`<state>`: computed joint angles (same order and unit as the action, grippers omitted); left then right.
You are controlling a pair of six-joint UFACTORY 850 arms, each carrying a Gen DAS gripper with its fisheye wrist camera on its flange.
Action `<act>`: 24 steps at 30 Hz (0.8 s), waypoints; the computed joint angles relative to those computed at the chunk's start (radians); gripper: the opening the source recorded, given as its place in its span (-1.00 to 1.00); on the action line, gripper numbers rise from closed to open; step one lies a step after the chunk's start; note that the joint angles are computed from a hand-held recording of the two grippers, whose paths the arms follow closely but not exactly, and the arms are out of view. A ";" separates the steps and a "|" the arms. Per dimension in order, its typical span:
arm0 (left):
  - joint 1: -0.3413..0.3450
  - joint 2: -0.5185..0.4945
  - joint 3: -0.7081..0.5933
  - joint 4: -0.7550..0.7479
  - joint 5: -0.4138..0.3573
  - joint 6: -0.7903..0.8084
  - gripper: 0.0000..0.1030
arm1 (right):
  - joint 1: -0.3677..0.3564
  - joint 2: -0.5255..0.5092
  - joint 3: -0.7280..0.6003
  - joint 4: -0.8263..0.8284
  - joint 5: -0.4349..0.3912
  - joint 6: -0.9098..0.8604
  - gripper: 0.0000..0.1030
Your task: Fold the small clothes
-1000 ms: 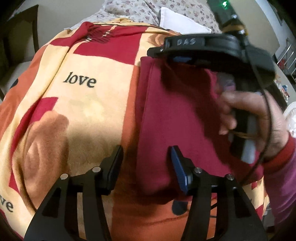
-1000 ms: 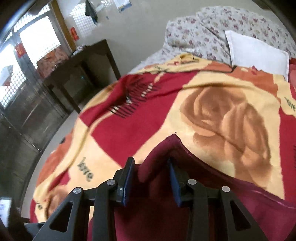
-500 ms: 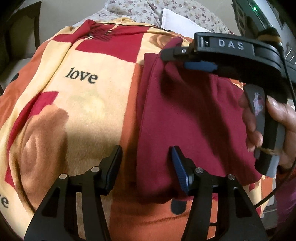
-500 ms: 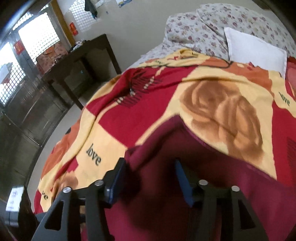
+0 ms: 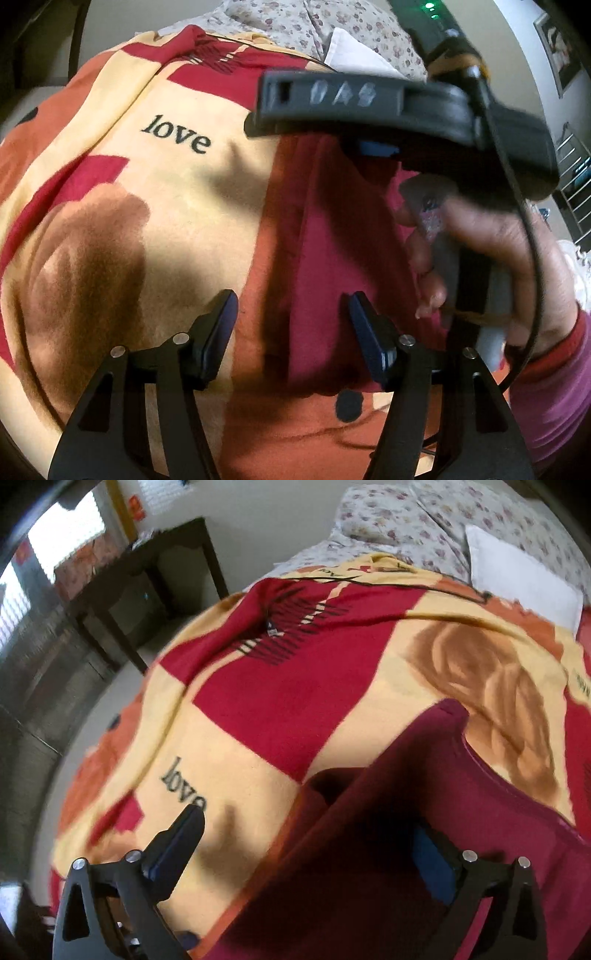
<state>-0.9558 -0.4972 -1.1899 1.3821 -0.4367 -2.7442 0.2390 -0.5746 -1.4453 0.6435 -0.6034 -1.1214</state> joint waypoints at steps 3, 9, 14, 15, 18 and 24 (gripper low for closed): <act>0.004 0.009 0.014 0.038 0.009 -0.041 0.22 | -0.006 0.017 0.025 0.009 0.051 -0.033 0.55; 0.009 -0.017 -0.018 0.041 -0.002 -0.026 0.52 | -0.084 -0.014 -0.052 0.039 -0.089 -0.071 -0.65; 0.011 -0.064 -0.085 -0.006 -0.027 0.074 0.55 | -0.170 -0.009 -0.078 0.199 -0.278 -0.140 -0.70; 0.014 -0.067 -0.088 0.051 -0.004 0.031 0.43 | -0.184 -0.006 -0.078 0.215 -0.300 -0.151 -0.70; 0.015 -0.059 -0.093 0.126 0.043 -0.054 -0.46 | -0.217 0.011 -0.069 0.243 -0.338 -0.174 -0.71; -0.056 -0.089 -0.271 -0.061 -0.087 0.317 -0.54 | -0.327 0.024 -0.095 0.315 -0.450 -0.219 -0.71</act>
